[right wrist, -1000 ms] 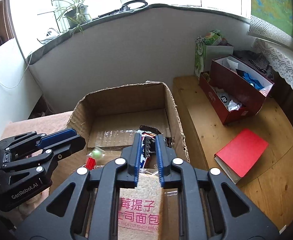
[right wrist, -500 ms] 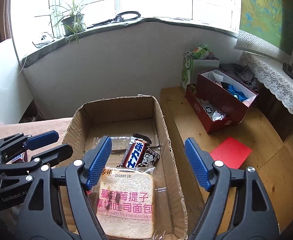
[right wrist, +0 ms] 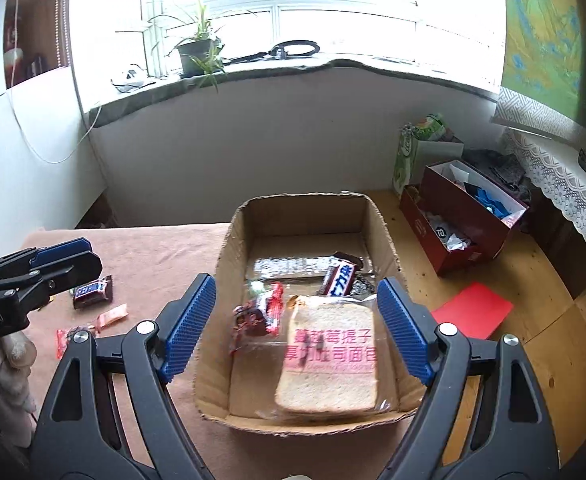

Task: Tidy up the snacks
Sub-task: 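Move both grippers back over the remaining candies on the table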

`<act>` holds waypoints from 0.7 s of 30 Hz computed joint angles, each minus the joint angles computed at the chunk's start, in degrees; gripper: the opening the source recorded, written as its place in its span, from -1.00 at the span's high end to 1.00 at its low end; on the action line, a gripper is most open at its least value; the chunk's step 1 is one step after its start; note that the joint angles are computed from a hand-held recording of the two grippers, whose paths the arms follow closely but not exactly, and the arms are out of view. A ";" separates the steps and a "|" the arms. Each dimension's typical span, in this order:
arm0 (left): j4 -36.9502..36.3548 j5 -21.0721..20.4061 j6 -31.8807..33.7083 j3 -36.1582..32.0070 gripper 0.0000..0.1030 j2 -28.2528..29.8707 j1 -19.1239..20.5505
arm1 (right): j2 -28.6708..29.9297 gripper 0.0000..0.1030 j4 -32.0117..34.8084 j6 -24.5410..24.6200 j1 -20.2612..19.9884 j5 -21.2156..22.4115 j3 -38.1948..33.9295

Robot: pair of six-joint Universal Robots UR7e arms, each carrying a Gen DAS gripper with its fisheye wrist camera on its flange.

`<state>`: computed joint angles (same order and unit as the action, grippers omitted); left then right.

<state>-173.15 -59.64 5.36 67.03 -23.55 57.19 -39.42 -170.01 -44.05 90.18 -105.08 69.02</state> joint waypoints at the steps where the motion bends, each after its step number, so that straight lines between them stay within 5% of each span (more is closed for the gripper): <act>1: -1.49 0.04 -0.43 2.55 0.03 -1.52 0.07 | -0.54 -0.65 -0.35 -0.19 0.24 0.47 1.40; 10: -12.38 4.99 -3.85 20.14 0.01 -13.27 1.41 | -2.83 -0.65 -2.47 -3.39 2.13 6.33 11.16; 13: -14.11 8.15 -4.16 24.56 -0.22 -16.51 2.20 | -1.65 -0.65 -2.75 -4.64 2.76 6.82 12.04; 21: -12.43 15.06 -8.29 31.10 -0.22 -21.71 5.29 | 2.85 -0.65 4.58 1.75 2.69 3.65 9.04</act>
